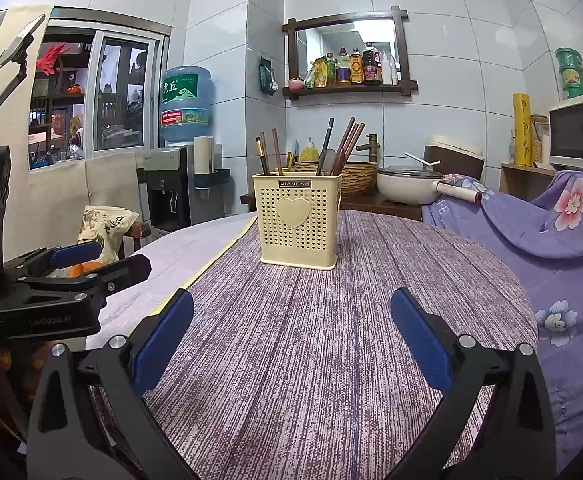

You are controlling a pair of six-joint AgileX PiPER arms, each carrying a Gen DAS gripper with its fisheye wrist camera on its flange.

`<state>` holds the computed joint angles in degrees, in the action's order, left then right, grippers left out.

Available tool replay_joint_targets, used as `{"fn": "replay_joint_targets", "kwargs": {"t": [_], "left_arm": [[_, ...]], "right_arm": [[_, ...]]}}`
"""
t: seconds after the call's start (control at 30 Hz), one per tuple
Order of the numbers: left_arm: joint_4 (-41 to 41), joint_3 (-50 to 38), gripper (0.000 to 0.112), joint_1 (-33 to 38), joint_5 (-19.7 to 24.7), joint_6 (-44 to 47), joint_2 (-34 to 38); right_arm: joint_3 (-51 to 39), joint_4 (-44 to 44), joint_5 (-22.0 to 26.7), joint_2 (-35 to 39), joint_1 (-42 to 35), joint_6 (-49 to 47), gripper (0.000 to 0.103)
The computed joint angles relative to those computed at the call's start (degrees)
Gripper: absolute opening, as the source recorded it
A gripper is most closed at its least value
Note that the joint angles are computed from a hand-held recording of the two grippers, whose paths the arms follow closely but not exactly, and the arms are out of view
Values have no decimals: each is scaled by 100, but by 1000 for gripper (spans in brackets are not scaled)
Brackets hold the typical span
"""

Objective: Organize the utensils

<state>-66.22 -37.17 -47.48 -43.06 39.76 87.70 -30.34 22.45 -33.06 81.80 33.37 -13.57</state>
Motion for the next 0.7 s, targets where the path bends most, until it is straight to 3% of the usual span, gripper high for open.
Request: {"fn": "replay_joint_targets", "kwargs": {"t": [0.5,0.7], "left_arm": [[-519,542,97,-800,-816,-31,-461],[-598,645,97,-942,-920,-46,-562]], "right_arm": [[494,1340,-566,-511,929,-988,97],[545,1765,-767,-586,1227,-1419,97]]}}
